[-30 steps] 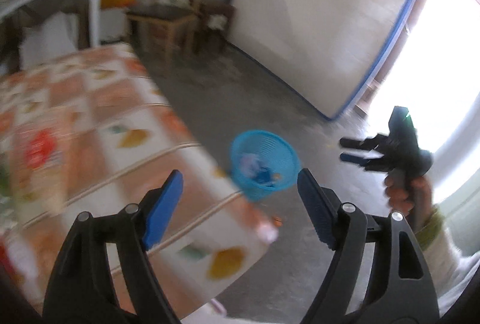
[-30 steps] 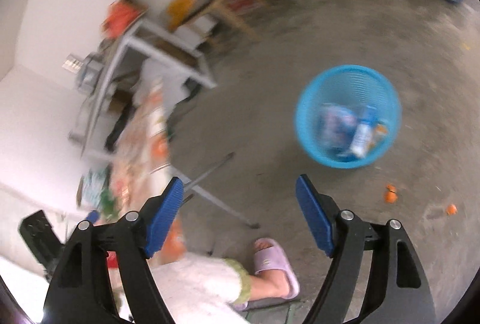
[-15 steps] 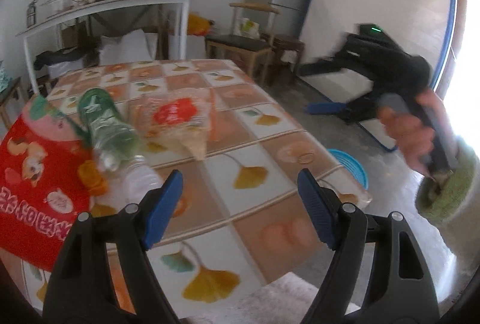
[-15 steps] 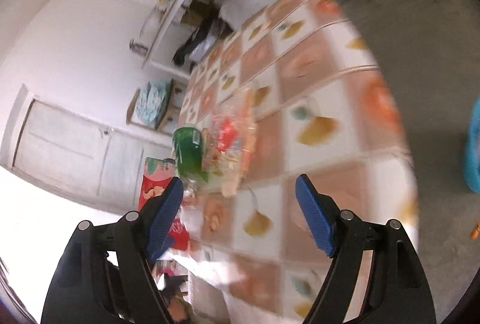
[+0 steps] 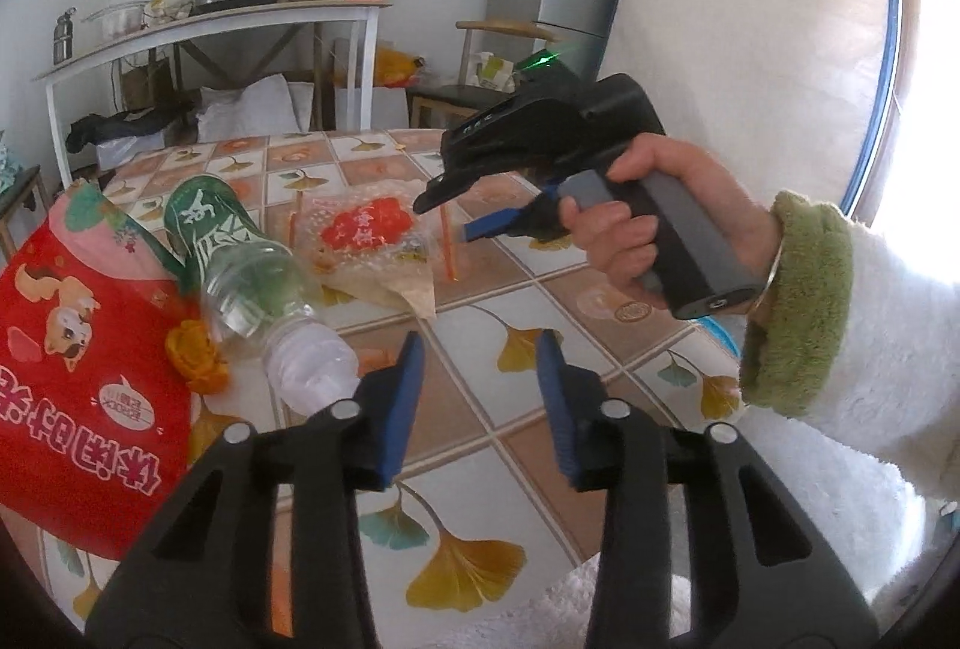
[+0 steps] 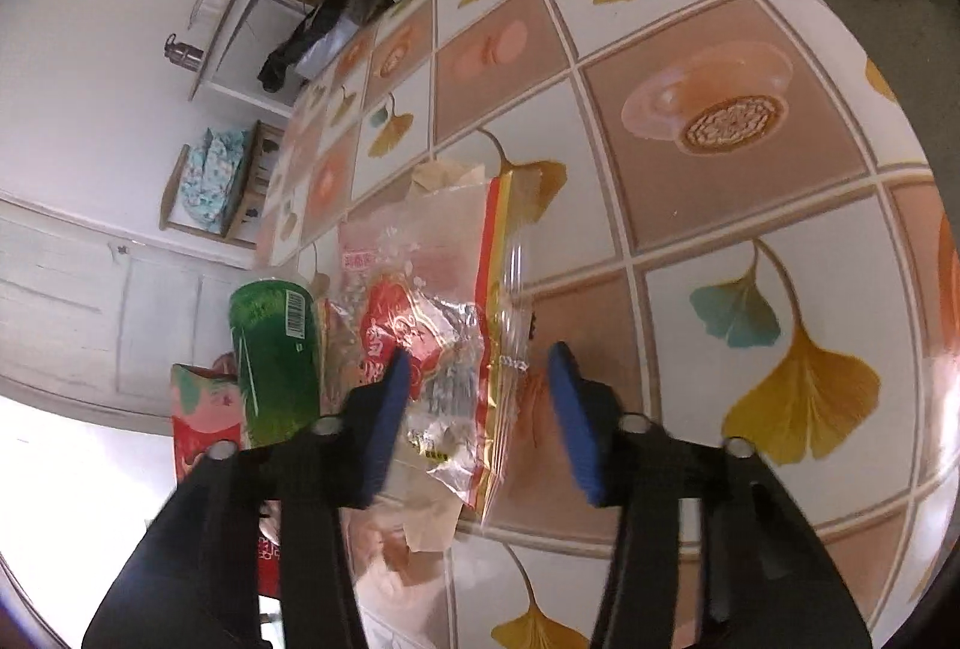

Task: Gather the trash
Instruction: 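Grasp the brown paper bag with the left tool while the right tool grasps the red-printed snack bag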

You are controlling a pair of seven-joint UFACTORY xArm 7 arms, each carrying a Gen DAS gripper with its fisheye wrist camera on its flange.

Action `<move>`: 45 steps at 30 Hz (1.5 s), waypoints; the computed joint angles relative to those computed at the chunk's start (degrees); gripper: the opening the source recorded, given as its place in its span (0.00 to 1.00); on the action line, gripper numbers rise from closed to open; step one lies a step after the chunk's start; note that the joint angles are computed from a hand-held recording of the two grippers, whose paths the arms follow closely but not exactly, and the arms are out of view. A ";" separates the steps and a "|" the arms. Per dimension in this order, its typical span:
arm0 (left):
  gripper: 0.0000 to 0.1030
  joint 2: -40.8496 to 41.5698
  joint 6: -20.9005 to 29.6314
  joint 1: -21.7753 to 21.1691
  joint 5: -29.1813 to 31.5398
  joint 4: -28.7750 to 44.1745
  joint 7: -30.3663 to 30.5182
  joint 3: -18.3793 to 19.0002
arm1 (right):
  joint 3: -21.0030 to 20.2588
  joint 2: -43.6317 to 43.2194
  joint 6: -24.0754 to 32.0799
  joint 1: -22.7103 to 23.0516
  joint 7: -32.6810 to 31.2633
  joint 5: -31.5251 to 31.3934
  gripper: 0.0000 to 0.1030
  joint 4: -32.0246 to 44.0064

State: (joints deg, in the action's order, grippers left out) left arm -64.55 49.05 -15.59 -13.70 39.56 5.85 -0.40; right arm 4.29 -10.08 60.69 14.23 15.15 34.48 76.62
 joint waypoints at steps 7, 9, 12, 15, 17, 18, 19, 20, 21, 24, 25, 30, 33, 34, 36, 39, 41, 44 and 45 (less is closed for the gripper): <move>0.29 -1.15 0.61 -0.48 -0.21 -0.61 -0.11 -0.13 | -0.34 -2.53 -1.96 0.12 0.66 1.08 0.09 -2.51; 0.29 -1.23 0.84 -0.39 -0.12 -0.59 -0.24 -0.21 | -0.83 -3.69 -2.87 0.04 0.59 1.63 0.07 -3.36; 0.29 -1.31 1.08 -0.20 0.22 -0.65 -0.35 -0.55 | -1.86 -6.50 -3.80 0.02 0.10 3.15 0.06 -5.67; 0.29 -1.30 1.38 -0.08 0.60 -0.65 -0.59 -1.13 | -3.39 -9.73 -4.57 0.31 -0.83 5.88 0.05 -8.72; 0.29 -1.15 1.75 -0.18 0.76 -0.52 -0.74 -1.44 | -4.82 -11.79 -5.03 0.77 -1.57 9.17 0.05 -11.13; 0.29 -1.12 1.87 -0.23 0.85 -0.49 -0.82 -1.65 | -5.89 -13.47 -5.32 1.01 -2.17 11.61 0.05 -13.08; 0.29 -0.91 1.98 -0.29 0.96 -0.29 -0.84 -1.79 | -6.40 -14.43 -5.51 1.13 -2.48 12.75 0.05 -14.17; 0.29 -0.76 2.09 -0.42 1.02 -0.16 -0.92 -2.10 | -7.59 -16.29 -5.81 1.46 -3.38 15.41 0.05 -16.25; 0.29 -0.64 2.24 -0.57 1.04 -0.05 -0.99 -2.30 | -8.51 -17.70 -6.04 1.73 -4.11 17.49 0.05 -17.87; 0.29 -0.53 1.89 -1.31 1.33 -0.25 -0.33 -2.81 | -11.65 -22.52 -6.23 2.39 -6.25 24.27 0.05 -23.58; 0.29 -0.53 2.10 -1.46 1.34 -0.22 -0.42 -3.01 | -12.41 -23.36 -6.33 2.59 -6.94 26.14 0.05 -24.87; 0.32 1.17 2.98 -2.34 1.67 1.10 -0.52 -4.40 | -15.15 -31.84 -5.81 1.24 -8.89 32.24 0.05 -34.21; 0.45 3.33 3.14 -2.27 2.05 2.87 -0.94 -5.06 | -16.01 -38.32 -6.30 -1.50 -7.48 30.94 0.05 -39.24; 0.47 4.16 3.04 -2.20 2.14 3.59 -1.15 -5.23 | -16.43 -40.52 -6.42 -2.39 -6.82 30.10 0.05 -40.71; 0.57 6.92 2.72 -1.83 2.20 5.96 -1.88 -5.38 | -16.93 -43.71 -6.95 -3.69 -5.37 28.37 0.05 -42.66; 0.68 13.64 3.97 -2.01 2.09 12.04 -2.30 -5.13 | -18.73 -48.89 -7.05 -5.83 -3.21 24.98 0.05 -45.64; 0.74 19.81 6.89 -1.57 3.29 17.85 -2.14 -5.92 | -20.00 -51.28 -7.19 -6.31 -2.47 23.51 0.05 -47.08; 0.77 30.36 13.81 -1.03 4.92 27.49 -1.82 -7.03 | -21.91 -52.87 -7.07 -6.34 -2.24 21.47 0.05 -48.07; 0.77 33.14 15.56 -0.34 6.24 29.94 -2.29 -7.93 | -22.20 -53.25 -7.37 -6.10 -2.33 21.42 0.05 -48.50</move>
State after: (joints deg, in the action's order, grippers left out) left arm -31.41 64.61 -15.93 -7.46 69.50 3.56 -8.33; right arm -17.91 -63.33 53.32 8.12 12.82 55.90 28.12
